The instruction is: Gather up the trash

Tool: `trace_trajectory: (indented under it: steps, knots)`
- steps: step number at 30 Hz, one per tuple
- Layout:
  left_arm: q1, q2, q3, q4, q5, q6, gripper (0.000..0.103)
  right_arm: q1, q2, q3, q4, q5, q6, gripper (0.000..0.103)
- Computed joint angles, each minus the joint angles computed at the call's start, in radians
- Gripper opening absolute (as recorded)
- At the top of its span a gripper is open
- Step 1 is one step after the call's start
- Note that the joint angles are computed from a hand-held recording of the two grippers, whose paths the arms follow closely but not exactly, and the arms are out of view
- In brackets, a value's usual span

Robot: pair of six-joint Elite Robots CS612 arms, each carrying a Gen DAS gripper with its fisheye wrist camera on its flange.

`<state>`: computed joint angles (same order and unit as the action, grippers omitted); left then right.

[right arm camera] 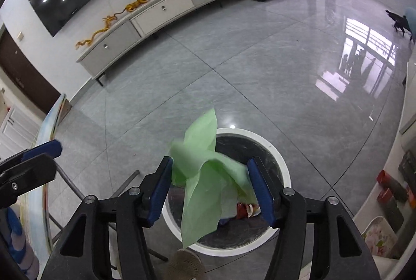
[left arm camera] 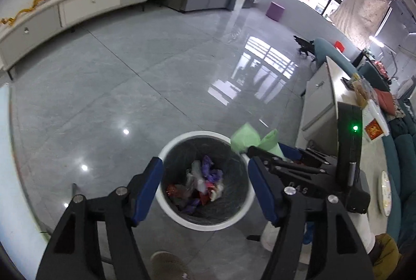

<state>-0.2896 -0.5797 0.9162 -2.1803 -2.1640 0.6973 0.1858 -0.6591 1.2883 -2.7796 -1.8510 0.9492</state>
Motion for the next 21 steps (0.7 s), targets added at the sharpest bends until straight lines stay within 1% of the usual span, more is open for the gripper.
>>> trace_trajectory:
  steps: [4, 7, 9, 13, 17, 21]
  knots:
    - [0.015, -0.013, 0.019, -0.070, 0.005, -0.046, 0.066, 0.011, 0.003, -0.020, 0.042, -0.029, 0.004, 0.064]
    - [0.030, -0.028, 0.039, -0.146, 0.018, -0.075, 0.066, 0.021, 0.004, -0.035, 0.059, -0.050, 0.015, 0.065]
    - [0.043, -0.043, 0.060, -0.205, 0.030, -0.096, 0.067, 0.031, 0.005, -0.050, 0.045, -0.062, 0.008, 0.065]
    - [0.074, -0.073, 0.115, -0.373, 0.068, -0.142, 0.067, 0.056, 0.020, -0.110, 0.033, -0.088, -0.057, 0.067]
    - [0.110, -0.087, 0.141, -0.487, 0.102, -0.213, 0.071, 0.090, 0.054, -0.215, 0.022, -0.110, -0.148, 0.069]
    - [0.148, -0.091, 0.151, -0.594, 0.157, -0.269, 0.073, 0.124, 0.104, -0.345, 0.027, -0.121, -0.253, 0.075]
